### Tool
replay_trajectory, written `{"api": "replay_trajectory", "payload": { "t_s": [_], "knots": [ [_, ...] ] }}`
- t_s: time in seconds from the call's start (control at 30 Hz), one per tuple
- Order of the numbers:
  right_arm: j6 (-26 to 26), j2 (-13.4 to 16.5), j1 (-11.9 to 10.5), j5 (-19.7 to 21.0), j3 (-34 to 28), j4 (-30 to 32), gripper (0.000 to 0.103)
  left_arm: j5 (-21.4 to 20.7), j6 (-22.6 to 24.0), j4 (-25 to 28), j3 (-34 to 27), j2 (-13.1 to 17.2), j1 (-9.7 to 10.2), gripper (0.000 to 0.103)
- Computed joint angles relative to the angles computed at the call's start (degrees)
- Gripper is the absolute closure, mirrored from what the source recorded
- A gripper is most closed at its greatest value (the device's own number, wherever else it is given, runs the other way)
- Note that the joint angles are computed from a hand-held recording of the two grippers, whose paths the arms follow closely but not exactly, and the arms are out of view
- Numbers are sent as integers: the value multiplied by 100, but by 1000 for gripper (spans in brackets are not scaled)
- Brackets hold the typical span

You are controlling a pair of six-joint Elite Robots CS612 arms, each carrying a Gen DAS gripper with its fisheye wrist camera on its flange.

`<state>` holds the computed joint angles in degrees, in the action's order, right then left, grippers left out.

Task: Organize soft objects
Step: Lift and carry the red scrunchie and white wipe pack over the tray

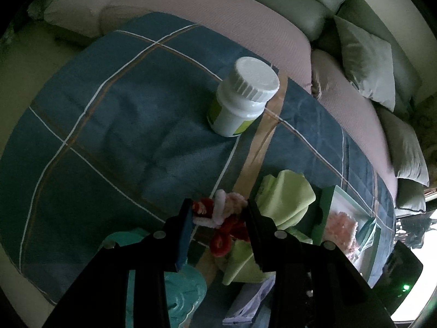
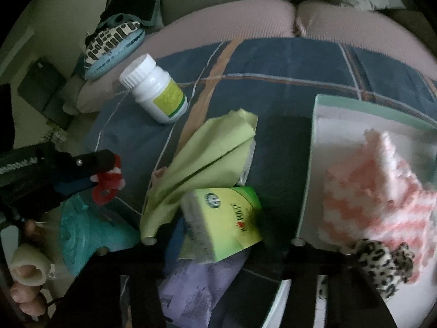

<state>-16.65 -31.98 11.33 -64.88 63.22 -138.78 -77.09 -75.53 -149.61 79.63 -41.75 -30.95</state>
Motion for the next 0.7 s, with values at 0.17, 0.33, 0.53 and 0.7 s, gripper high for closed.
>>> {"api": "replay_trajectory", "payload": {
  "t_s": [0.17, 0.33, 0.53, 0.7],
  "knots": [
    [143, -46, -38, -26, 71, -239, 73, -11, 48, 14, -28, 9, -7, 64],
    [148, -139, -62, -226, 200, -531, 76, 49, 106, 22, -51, 6, -26, 64],
    [381, -247, -171, 33, 332, -783, 78, 152, 225, -101, -61, -11, -61, 64],
    [595, -430, -293, 295, 574, -1304, 79, 352, 375, -230, -79, -51, -122, 64]
  ]
}}
